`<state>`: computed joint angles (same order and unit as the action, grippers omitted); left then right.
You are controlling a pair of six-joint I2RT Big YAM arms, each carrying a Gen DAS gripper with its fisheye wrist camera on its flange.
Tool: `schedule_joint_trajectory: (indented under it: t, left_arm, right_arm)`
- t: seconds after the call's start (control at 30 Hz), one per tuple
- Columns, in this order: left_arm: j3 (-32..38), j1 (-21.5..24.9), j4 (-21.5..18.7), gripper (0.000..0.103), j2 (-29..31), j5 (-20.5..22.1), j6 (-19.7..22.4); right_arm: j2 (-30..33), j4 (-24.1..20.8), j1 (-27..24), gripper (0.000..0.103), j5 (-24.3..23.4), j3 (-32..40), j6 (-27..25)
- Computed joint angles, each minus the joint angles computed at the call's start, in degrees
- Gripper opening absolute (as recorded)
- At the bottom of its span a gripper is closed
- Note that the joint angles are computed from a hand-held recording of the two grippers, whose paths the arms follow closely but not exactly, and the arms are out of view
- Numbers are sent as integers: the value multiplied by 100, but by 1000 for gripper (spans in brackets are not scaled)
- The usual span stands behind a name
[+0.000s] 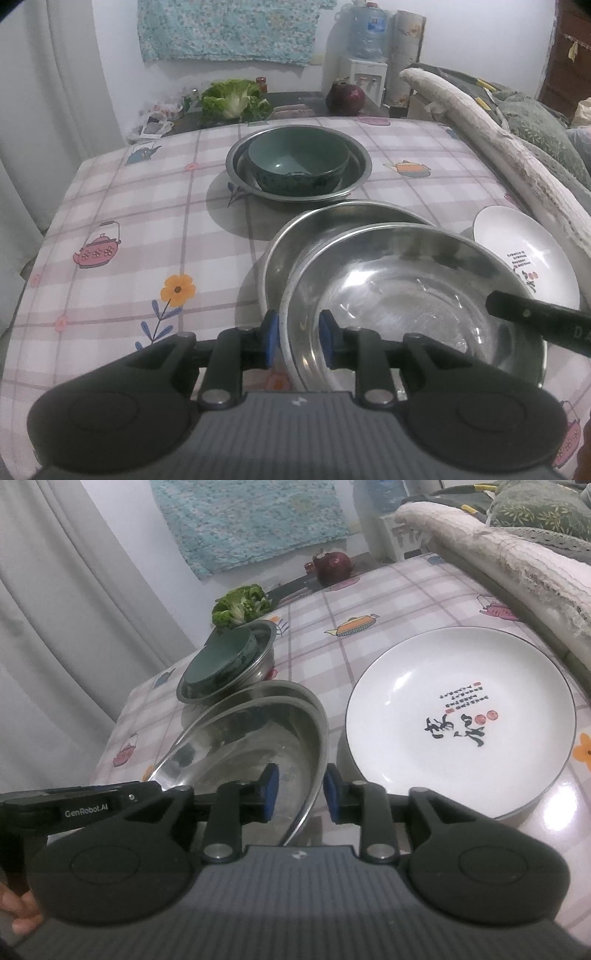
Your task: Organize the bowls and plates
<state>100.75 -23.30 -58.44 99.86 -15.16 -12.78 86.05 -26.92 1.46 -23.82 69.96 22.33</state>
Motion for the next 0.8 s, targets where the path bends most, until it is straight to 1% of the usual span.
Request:
schedule_joint_trajectory:
  t: [0.07,0.1,0.13,0.2,0.3,0.47,0.53,0.63,0.7,0.8]
  left_arm:
    - [-61,-2,90,25,-43,-37,30]
    - [-85,-2,132,26,-66,-44,45]
    - [-102,1,174,26,-87,-41,56]
    - [-129,-1,232,27,-116,-61,66]
    - [-173,9,294,27,-154,-92,57]
    - [-271,54,346,32,-216,-98,-41]
    - [-306,73,342,35,-224,-83,-90]
    - [-335,108,328,35,-204,-27,-172]
    - [-345,105,338,35,-174,-100,-203]
    - [-381,75,429,35,-141,-239,-135]
  right_arm:
    - [8,-20,12,31,92,16,-29]
    - [16,-18,4,33,93,16,-11]
    - [19,24,-9,37,61,7,25]
    - [17,59,-13,39,59,1,36]
    - [-3,61,5,39,123,-12,3]
    - [-60,71,-42,39,65,-107,77]
    - [-100,83,-73,39,-41,-173,137]
    - [-123,95,-87,39,-219,-245,237]
    - [-109,61,-53,39,-273,-249,242]
    - [-74,19,39,39,-285,-242,200]
